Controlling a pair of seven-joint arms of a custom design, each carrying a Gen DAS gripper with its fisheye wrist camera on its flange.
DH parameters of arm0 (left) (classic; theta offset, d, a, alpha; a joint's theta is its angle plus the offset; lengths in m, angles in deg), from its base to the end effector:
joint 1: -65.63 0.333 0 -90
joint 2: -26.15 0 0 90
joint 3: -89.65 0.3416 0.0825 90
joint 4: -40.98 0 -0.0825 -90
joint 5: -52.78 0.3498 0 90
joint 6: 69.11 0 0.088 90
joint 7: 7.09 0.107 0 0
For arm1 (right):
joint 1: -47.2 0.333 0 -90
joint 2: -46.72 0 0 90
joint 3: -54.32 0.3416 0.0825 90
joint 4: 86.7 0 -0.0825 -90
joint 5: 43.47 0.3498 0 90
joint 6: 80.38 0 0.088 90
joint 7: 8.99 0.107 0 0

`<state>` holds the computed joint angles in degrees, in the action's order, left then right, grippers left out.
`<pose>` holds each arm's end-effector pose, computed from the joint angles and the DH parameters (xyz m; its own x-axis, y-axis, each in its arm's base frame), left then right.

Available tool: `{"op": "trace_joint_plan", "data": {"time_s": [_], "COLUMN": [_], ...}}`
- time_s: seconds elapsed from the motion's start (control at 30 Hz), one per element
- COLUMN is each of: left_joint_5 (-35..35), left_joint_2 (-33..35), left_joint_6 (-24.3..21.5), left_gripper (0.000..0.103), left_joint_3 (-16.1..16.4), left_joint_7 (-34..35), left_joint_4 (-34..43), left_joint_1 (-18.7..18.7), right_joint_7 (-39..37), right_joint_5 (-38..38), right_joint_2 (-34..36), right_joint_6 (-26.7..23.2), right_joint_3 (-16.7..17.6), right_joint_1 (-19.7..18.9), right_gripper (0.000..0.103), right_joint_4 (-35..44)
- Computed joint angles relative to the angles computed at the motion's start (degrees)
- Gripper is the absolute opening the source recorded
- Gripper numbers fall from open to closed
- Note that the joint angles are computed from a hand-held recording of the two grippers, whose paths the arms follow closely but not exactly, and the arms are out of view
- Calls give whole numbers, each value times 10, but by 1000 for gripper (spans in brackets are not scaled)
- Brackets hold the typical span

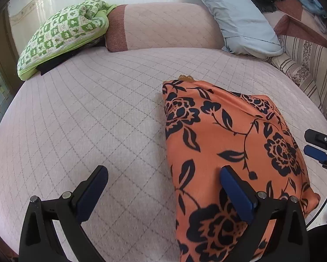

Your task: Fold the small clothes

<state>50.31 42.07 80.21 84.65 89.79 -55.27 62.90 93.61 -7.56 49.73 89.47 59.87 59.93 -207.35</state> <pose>0.6577 -0.0809 0.5517 -0.2094 -0.9778 -0.0089 -0.7765 0.1718 -0.6062 0.5523 0.1395 0.5232 -0.2157 -0.7678 -0.6034 -0.7108 0.5471 -0.4422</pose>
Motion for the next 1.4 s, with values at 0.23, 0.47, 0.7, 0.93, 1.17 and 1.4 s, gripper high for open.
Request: {"op": "trace_joint_plan", "data": {"time_s": [0.23,0.47,0.7,0.93,1.17,1.4], "left_joint_5": [-23,-50,-105,-165,-219,-269], "left_joint_2": [28,45,75,116,152,191], "left_joint_6": [-35,-66,-130,-241,-331,-413], "left_gripper": [102,102,102,102,102,102], "left_joint_3": [-10,-16,-30,-47,-58,-78], "left_joint_7": [18,37,70,95,113,156], "left_joint_4": [44,75,130,197,255,317], "left_joint_1": [3,8,29,52,72,95], "right_joint_7": [3,-7,-86,-135,-216,-284], "right_joint_5": [-12,-40,32,84,208,295], "right_joint_2": [19,29,36,54,67,76], "right_joint_6": [-21,-51,-97,-159,-193,-243], "right_joint_3": [1,7,18,15,17,11], "right_joint_1": [-11,-17,-33,-40,-55,-68], "right_gripper": [70,70,71,72,76,77], "right_joint_4": [22,39,53,74,86,99]}}
